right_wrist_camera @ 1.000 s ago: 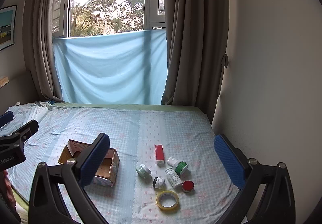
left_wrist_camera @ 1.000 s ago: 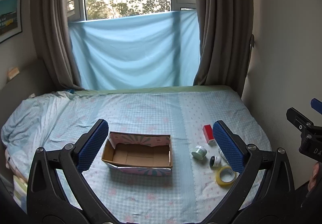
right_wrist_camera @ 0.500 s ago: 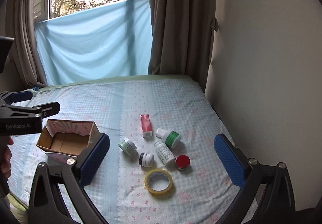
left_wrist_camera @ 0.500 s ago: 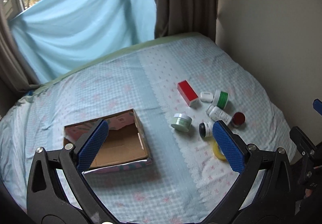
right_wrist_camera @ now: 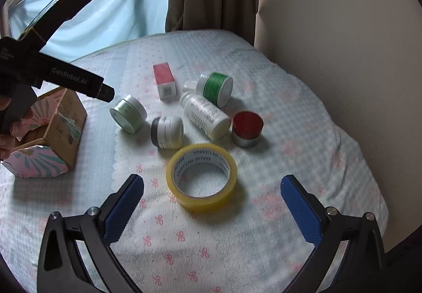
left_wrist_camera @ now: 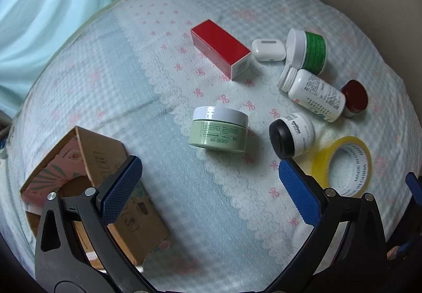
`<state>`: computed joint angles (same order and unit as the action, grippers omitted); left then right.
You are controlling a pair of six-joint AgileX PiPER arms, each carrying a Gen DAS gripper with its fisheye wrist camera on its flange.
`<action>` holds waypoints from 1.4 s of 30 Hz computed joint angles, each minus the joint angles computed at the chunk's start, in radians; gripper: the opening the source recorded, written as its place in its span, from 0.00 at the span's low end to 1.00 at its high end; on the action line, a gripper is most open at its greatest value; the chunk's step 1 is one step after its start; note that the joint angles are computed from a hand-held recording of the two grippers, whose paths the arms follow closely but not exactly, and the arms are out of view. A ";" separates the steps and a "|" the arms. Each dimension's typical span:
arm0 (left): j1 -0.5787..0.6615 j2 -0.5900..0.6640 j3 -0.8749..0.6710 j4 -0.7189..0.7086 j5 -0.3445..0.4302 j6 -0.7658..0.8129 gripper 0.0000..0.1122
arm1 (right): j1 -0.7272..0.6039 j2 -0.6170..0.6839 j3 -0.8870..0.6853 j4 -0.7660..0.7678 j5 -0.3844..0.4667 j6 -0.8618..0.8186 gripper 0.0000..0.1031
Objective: Organize rigid objects
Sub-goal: 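Grasp the light green jar with the left tool while the right tool grasps the yellow tape roll, then carry the green jar and tape roll over the cardboard box with both tools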
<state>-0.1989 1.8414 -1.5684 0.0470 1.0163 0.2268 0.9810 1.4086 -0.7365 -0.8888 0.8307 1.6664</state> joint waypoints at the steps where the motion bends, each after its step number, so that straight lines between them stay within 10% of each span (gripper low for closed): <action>1: -0.005 0.029 -0.005 0.011 -0.015 -0.006 0.91 | -0.010 0.031 0.017 -0.034 -0.030 0.045 1.00; 11: 0.001 0.244 -0.149 0.027 0.003 0.012 0.91 | -0.142 0.251 0.033 -0.320 -0.257 0.256 1.00; 19: 0.025 0.352 -0.242 -0.035 0.055 0.034 0.87 | -0.171 0.321 0.003 -0.370 -0.264 0.268 1.00; 24: 0.058 0.397 -0.285 -0.152 0.100 0.088 0.61 | -0.172 0.319 0.020 -0.427 -0.267 0.318 0.94; 42: 0.087 0.282 -0.187 -0.206 0.049 0.087 0.60 | -0.177 0.252 0.028 -0.355 -0.278 0.234 0.94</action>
<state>-0.1122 2.1232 -1.7558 -0.1593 1.0656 0.3140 0.8045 1.6607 -0.7082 -1.2441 0.5532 1.9006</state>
